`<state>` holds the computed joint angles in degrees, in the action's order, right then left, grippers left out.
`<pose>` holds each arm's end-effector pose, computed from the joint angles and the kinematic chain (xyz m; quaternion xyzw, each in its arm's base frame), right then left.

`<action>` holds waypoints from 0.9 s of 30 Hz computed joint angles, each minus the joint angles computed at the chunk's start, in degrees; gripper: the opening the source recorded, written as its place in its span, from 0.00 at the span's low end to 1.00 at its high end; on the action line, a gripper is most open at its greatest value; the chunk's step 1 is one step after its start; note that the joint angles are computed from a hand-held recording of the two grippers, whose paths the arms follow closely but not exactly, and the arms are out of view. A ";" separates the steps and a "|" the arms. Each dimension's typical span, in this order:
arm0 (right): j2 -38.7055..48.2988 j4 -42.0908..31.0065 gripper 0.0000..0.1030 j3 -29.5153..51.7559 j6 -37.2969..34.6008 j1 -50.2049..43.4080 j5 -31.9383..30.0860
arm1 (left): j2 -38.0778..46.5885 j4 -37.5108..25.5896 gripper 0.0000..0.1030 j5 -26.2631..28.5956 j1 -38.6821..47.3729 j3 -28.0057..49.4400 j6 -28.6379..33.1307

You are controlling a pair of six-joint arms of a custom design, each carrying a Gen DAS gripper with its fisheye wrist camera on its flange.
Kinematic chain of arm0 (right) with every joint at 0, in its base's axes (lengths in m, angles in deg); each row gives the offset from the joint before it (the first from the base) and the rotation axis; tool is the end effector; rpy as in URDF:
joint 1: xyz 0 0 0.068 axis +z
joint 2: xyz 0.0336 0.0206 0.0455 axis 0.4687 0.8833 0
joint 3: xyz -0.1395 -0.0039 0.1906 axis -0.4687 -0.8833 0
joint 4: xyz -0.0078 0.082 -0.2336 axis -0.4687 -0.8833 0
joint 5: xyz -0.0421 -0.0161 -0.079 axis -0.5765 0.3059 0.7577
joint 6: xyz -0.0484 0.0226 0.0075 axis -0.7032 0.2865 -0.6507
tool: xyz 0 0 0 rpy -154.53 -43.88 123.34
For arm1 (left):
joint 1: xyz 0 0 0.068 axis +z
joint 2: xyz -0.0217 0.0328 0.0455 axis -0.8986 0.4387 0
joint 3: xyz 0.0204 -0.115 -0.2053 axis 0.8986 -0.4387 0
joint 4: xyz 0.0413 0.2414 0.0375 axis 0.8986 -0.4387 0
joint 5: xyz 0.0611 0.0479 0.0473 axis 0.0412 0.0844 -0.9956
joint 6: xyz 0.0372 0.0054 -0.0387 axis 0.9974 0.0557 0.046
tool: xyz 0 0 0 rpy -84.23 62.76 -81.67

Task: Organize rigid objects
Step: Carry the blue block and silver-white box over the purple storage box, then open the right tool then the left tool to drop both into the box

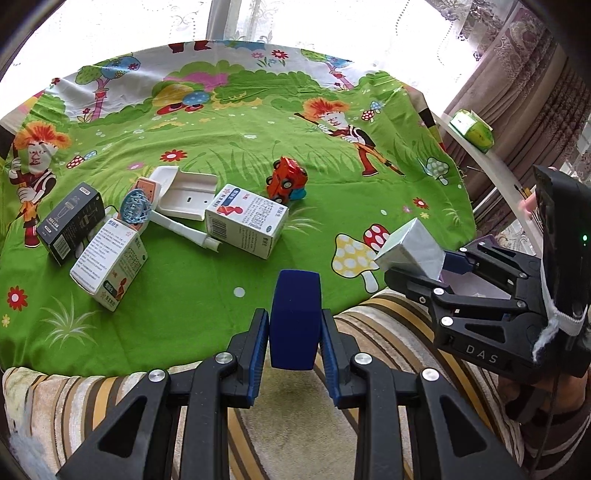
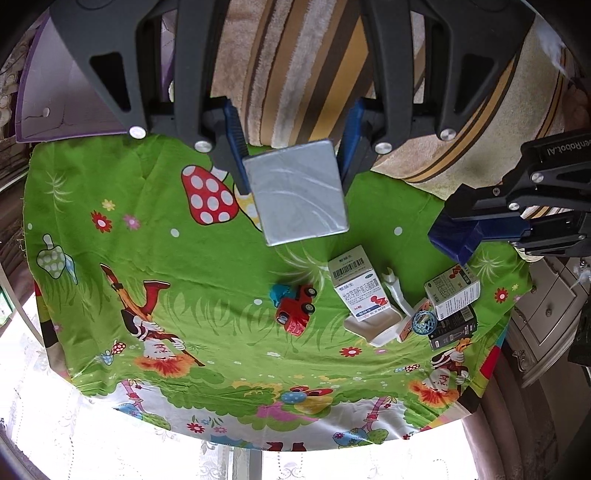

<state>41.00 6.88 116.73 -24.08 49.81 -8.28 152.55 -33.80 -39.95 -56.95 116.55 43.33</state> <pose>0.3044 0.1246 0.1440 -0.2218 0.9314 0.0772 0.2781 0.2672 0.0202 0.1346 0.0773 0.9570 -0.1380 0.2433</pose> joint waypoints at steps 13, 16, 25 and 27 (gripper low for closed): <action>-13.11 0.39 0.47 -14.12 -2.46 -16.52 -5.74 | -2.36 -0.34 0.28 -2.14 -13.73 -0.57 -5.82; -14.49 -0.06 0.47 -16.05 -4.24 -21.66 -7.32 | -2.65 -0.23 0.27 -2.92 -17.20 -0.43 -7.19; -12.27 -0.06 0.48 -17.79 -6.96 -30.65 -10.48 | -1.59 0.34 0.27 -5.76 -27.83 1.48 -11.04; -11.69 0.07 0.48 -17.79 -7.31 -31.72 -11.03 | -1.15 0.38 0.27 -6.33 -29.82 1.99 -11.74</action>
